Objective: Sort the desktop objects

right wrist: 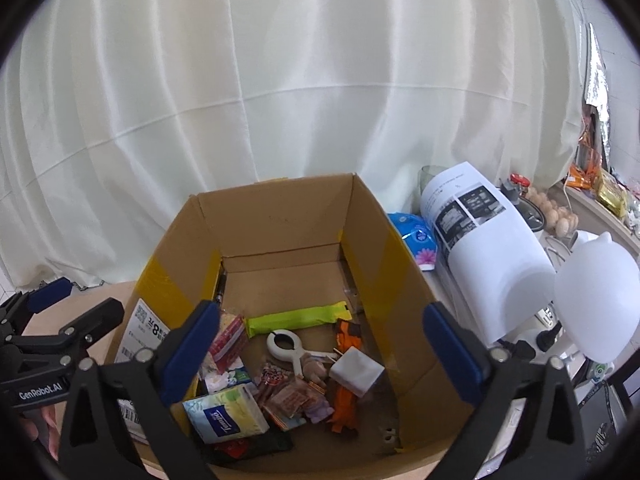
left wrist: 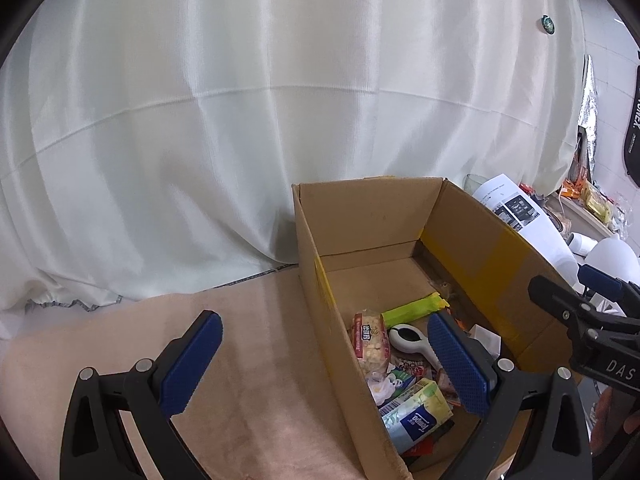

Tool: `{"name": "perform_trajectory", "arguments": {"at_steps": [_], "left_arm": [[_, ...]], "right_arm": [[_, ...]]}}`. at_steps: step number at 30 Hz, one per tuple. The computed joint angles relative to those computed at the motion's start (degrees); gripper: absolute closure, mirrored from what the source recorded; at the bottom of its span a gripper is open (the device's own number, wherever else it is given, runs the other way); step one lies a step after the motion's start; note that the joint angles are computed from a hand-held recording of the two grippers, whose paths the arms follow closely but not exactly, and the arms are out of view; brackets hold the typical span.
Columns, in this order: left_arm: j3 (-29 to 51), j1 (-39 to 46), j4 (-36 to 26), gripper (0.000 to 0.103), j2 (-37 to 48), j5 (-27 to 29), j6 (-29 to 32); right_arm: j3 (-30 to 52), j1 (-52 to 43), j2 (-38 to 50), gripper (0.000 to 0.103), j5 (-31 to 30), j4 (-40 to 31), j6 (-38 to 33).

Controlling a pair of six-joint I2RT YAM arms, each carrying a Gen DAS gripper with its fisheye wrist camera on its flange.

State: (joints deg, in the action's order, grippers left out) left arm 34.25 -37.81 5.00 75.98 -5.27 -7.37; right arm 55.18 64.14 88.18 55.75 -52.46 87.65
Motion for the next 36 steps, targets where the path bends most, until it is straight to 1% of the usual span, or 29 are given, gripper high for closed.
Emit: {"name": "perform_trajectory", "arguments": {"at_steps": [4, 7, 12, 15, 17, 19, 24, 29, 32, 36], "left_arm": [[-0.4, 0.7, -0.1, 0.000, -0.5, 0.5, 0.1], [-0.6, 2.4, -0.6, 0.000, -1.3, 3.0, 0.6], [-1.5, 5.4, -1.9, 0.000, -3.8, 4.3, 1.0], [-2.7, 7.0, -2.3, 0.000, -6.1, 3.2, 2.5], [-3.4, 7.8, -3.2, 0.000, -8.2, 1.1, 3.6], [-4.1, 9.6, -4.1, 0.000, -10.5, 1.1, 4.5], [-5.7, 18.2, -7.4, 0.000, -16.1, 7.1, 6.9], [-7.7, 28.1, -8.6, 0.000, -20.5, 10.7, 11.2], [-7.8, 37.0, -10.3, 0.000, -21.1, 17.5, 14.3], [-8.4, 45.9, -10.0, 0.000, -20.6, 21.5, 18.7]], "right_arm": [[0.6, -0.1, 0.6, 0.000, -0.4, -0.5, 0.2], [0.3, -0.1, 0.3, 0.000, -0.1, 0.9, -1.3], [4.1, 0.6, 2.9, 0.000, 0.9, 0.1, -2.7], [6.7, 1.3, 4.7, 0.000, 1.5, -0.1, -3.4], [8.9, 1.7, 6.3, 0.000, 1.7, -0.2, -4.2], [11.4, 1.9, 8.3, 0.000, 1.7, -0.2, -5.4], [17.6, 2.9, 13.3, 0.000, 2.0, 2.8, -10.3], [25.1, 3.7, 18.9, 0.000, 2.1, 5.9, -16.4], [29.3, 3.8, 22.3, 0.000, 1.6, 8.5, -20.6], [35.0, 3.8, 26.8, 0.000, 0.4, 11.6, -25.4]]}}
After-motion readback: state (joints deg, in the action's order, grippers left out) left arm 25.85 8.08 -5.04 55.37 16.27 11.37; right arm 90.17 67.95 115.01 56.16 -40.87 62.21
